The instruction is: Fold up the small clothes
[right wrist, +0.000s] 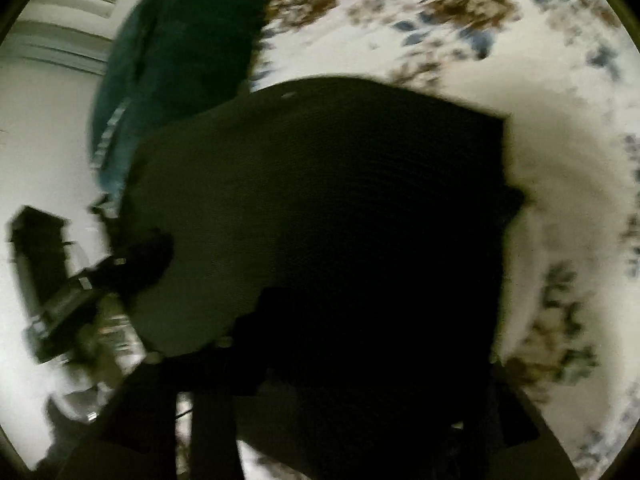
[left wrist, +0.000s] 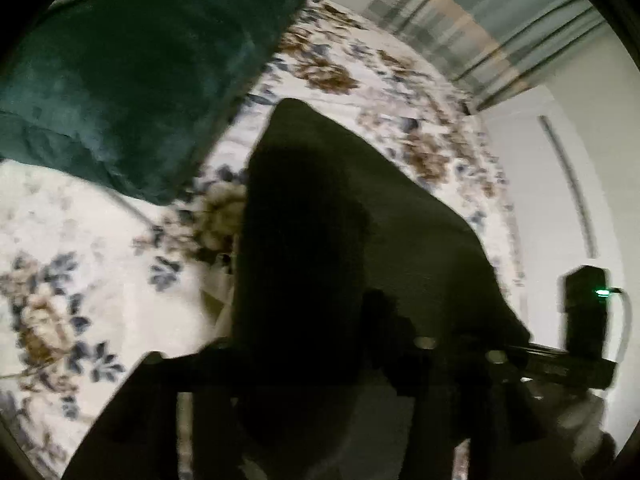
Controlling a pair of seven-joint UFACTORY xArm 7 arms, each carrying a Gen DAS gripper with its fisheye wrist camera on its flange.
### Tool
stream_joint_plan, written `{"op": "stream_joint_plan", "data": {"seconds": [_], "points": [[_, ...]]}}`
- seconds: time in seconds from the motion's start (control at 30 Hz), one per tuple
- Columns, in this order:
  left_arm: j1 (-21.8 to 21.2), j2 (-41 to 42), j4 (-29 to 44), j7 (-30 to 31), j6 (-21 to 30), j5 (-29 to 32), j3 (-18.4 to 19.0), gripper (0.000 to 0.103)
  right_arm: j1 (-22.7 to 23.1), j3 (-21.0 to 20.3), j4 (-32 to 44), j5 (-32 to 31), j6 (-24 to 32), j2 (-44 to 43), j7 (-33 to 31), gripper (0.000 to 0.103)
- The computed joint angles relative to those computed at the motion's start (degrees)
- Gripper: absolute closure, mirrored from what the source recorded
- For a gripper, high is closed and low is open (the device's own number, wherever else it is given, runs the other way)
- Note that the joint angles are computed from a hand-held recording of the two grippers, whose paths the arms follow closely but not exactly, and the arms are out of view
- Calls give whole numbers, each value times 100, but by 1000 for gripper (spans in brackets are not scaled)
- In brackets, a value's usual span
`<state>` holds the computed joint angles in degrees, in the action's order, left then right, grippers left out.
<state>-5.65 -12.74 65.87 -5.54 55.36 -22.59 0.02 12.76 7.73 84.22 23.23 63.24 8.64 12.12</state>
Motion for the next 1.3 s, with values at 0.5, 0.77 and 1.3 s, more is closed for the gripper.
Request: {"op": "stream_joint_plan", "data": {"seconds": [0.5,0.77,1.3], "points": [[17,-1248,-671,-1559,-63,2655,-894,0,513,421,-1442,-3737,585,-2047,2423,0],[-270,-2344,-549,-1879,1040,2867,-1156,0,456,846,-1620,-3667,1432,-3535,2693,0],[-23,-3228,2276,-1871,3655,2703,-1849,0,-683,2211,1880,-3787,4327,-4585,1989,0]]}}
